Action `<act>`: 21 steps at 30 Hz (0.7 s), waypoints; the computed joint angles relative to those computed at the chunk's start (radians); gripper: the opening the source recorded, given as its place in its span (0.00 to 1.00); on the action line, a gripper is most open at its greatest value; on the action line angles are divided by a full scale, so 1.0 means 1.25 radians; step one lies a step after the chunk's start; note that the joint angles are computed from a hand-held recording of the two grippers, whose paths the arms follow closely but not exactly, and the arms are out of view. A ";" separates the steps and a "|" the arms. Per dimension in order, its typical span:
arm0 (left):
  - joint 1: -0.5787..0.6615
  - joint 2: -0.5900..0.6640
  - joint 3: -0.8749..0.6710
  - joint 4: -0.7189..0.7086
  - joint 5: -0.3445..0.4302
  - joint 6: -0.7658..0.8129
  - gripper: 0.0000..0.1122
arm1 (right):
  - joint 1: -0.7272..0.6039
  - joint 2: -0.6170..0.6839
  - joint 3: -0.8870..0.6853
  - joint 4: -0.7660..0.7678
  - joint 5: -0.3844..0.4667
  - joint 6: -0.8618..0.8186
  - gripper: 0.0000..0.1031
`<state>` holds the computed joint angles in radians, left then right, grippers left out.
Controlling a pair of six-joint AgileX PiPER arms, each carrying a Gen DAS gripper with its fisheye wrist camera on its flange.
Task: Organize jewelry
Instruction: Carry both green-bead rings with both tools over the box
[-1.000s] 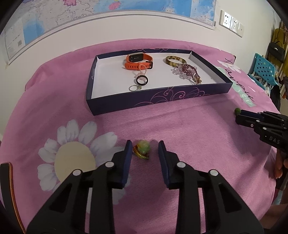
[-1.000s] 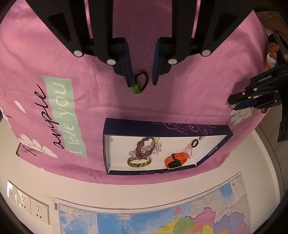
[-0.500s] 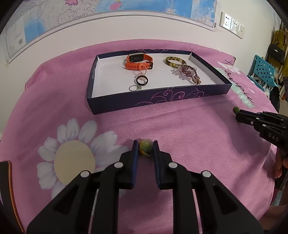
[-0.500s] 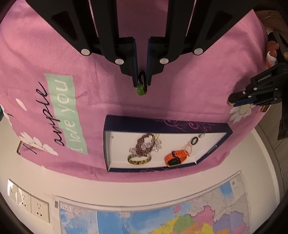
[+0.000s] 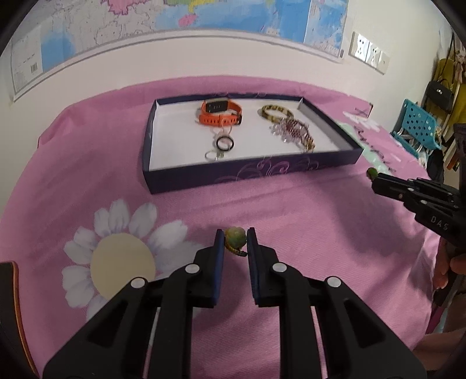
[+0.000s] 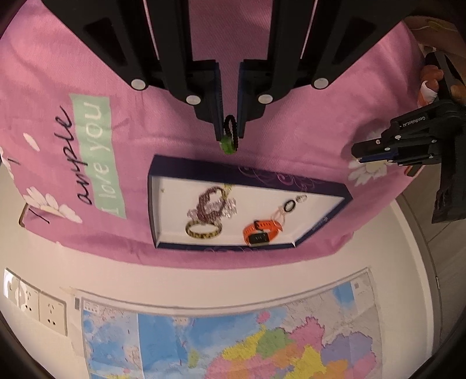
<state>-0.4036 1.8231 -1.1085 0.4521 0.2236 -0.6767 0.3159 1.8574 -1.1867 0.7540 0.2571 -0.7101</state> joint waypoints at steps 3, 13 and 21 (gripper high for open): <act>0.001 -0.009 -0.010 0.004 -0.002 0.002 0.14 | -0.001 0.004 -0.022 0.007 0.003 -0.012 0.07; 0.003 -0.007 -0.073 0.021 0.008 0.005 0.14 | 0.002 0.029 -0.090 0.010 0.016 -0.023 0.07; 0.013 0.019 -0.129 -0.023 0.015 0.053 0.14 | 0.007 0.057 -0.150 -0.018 0.024 0.001 0.07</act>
